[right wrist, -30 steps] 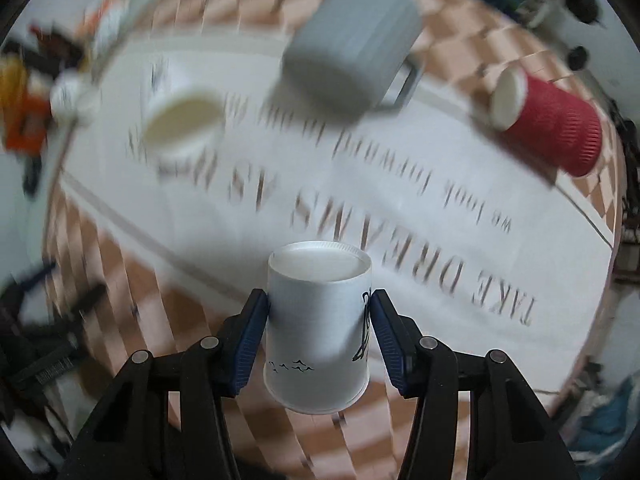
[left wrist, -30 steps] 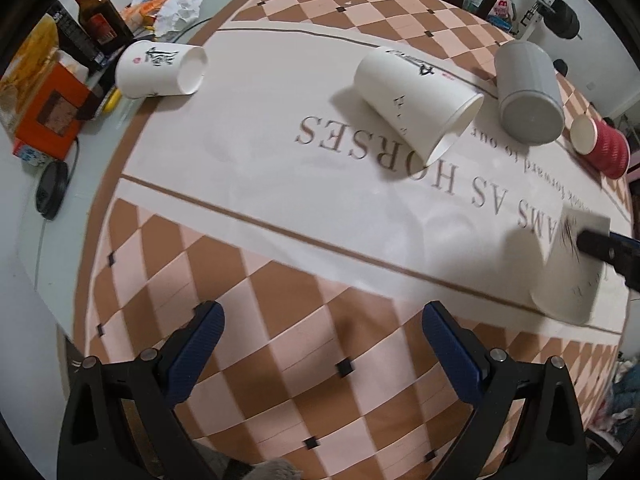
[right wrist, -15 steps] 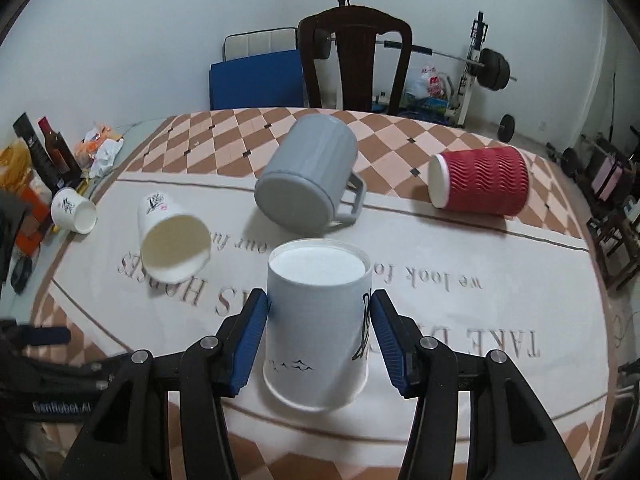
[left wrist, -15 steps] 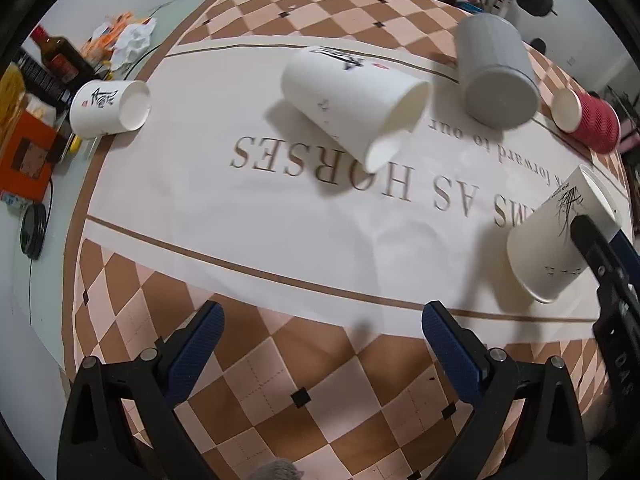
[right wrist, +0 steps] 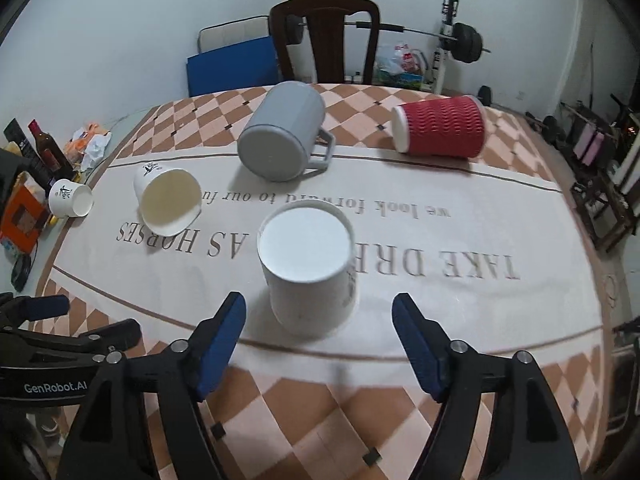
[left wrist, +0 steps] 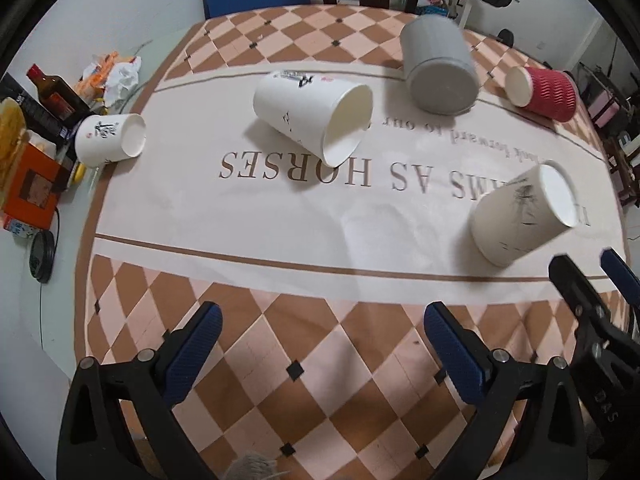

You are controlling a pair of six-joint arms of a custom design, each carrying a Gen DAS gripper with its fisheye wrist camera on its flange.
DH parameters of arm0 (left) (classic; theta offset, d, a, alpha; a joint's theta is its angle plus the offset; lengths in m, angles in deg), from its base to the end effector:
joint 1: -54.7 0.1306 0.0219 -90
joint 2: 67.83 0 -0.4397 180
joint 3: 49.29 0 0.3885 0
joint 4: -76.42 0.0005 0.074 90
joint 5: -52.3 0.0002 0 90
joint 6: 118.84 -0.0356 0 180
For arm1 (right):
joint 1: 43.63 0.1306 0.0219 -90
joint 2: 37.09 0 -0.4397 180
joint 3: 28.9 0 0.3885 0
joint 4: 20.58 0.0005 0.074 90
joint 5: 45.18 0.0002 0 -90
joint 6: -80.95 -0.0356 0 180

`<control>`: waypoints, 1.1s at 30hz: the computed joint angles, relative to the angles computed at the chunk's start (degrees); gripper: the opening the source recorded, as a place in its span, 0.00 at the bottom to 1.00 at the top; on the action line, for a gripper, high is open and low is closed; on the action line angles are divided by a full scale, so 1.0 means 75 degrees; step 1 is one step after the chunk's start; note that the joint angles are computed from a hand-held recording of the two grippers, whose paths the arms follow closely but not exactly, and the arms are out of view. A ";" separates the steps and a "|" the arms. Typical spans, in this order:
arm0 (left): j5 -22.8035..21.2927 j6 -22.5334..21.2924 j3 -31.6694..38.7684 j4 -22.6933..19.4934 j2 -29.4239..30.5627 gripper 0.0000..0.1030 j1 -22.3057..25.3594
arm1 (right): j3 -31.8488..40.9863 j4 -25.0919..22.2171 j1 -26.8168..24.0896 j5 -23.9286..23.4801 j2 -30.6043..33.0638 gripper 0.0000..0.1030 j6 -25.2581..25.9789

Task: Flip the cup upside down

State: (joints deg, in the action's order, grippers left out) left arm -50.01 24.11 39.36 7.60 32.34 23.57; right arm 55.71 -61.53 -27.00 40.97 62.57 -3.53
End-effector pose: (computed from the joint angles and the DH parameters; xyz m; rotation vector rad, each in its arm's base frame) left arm 0.4302 -0.2515 0.3785 -0.5694 2.8156 0.0675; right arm 0.5091 0.1540 0.3723 -0.5161 2.5001 0.1609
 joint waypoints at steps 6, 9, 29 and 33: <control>-0.0497 0.0084 0.0388 -0.0451 -0.0450 1.00 -0.0478 | 0.0129 -0.1031 0.0044 0.1128 -0.0636 0.97 -0.0248; -0.0823 0.0092 0.0711 -0.0745 -0.0690 1.00 -0.0727 | 0.0290 -0.1592 0.0016 0.1425 -0.1162 0.97 -0.0407; -0.2602 0.0955 0.3156 -0.3214 -0.1315 1.00 -0.2436 | 0.2137 -0.4506 0.0026 0.2001 -0.3347 0.98 -0.1055; -0.2722 0.1314 0.3503 -0.3595 -0.1238 1.00 -0.2577 | 0.2463 -0.4711 -0.0001 0.2033 -0.3396 1.00 -0.0834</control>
State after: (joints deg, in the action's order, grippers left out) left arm -70.42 33.96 65.63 -19.36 23.06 4.25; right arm 74.18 -96.86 -27.01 56.22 37.10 -9.78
